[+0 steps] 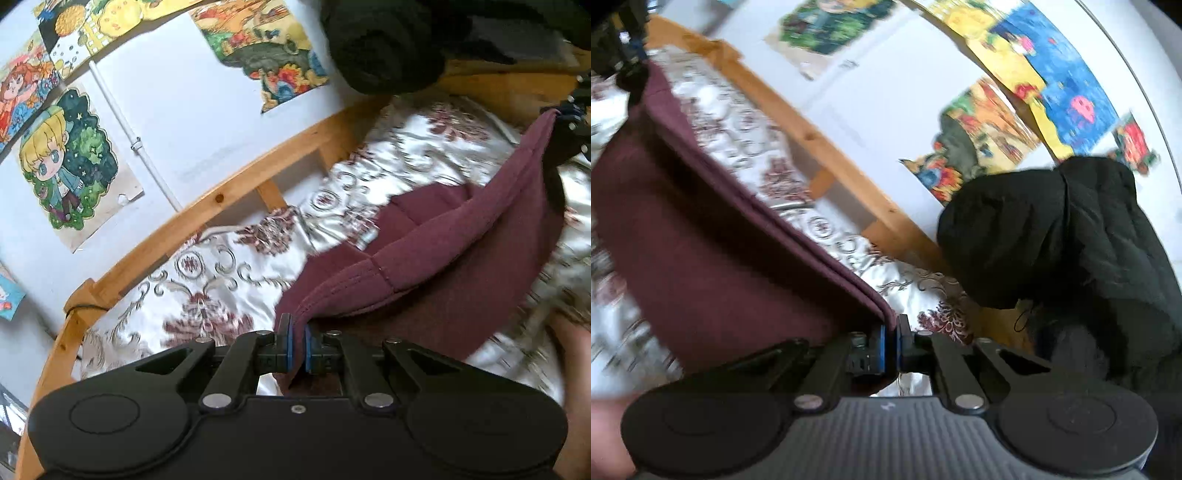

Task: Fold small clothes
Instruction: 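Lift the hem with both tools and fold it over toward the collar, then open both tools to release the hem onto the shirt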

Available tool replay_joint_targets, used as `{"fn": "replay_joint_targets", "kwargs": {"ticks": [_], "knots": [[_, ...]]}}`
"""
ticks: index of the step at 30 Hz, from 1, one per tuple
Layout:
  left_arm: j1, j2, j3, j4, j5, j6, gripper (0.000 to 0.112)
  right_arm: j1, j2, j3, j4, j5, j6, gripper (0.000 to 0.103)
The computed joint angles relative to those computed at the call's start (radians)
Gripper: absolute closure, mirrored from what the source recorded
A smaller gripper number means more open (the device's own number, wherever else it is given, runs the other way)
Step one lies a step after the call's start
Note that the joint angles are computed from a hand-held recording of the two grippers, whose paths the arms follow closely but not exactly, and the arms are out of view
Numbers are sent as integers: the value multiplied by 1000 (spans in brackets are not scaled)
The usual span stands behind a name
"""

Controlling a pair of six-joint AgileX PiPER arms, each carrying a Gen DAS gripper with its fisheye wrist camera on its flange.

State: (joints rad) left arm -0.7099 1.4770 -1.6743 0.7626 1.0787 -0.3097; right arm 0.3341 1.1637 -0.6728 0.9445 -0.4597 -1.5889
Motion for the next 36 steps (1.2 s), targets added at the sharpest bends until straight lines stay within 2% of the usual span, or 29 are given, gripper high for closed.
{"fn": "replay_joint_targets", "kwargs": {"ticks": [2, 5, 6, 10, 13, 16, 19, 22, 25, 27, 28, 32, 36], "knots": [[78, 73, -62, -39, -64, 24, 106, 13, 130, -96, -1, -59, 53, 97], [179, 186, -129, -80, -154, 25, 106, 19, 313, -257, 32, -90, 101, 97], [200, 216, -139, -81, -181, 14, 106, 33, 363, -290, 68, -141, 93, 97], [261, 314, -137, -41, -279, -75, 106, 29, 556, -411, -30, -198, 216, 97], [300, 370, -115, -40, -354, -149, 105, 16, 680, -492, -49, -194, 221, 97], [330, 405, -73, 11, -437, -260, 105, 3, 745, -542, -93, -201, 245, 97], [373, 445, -101, -92, -473, -255, 105, 5, 808, -587, -123, -245, 260, 96], [416, 498, -181, -251, -448, -172, 105, 5, 845, -637, -81, -217, 216, 95], [440, 526, -216, -361, -426, -119, 100, 0, 866, -669, -30, -178, 173, 83], [454, 526, -219, -415, -416, -100, 93, -9, 861, -672, -4, -157, 169, 65], [459, 524, -222, -433, -410, -98, 89, -12, 856, -670, 1, -150, 181, 61], [482, 510, -230, -478, -385, -161, 59, -23, 837, -658, 4, -138, 222, 39], [509, 497, -228, -532, -363, -200, 50, -33, 824, -652, -13, -130, 258, 15]]}}
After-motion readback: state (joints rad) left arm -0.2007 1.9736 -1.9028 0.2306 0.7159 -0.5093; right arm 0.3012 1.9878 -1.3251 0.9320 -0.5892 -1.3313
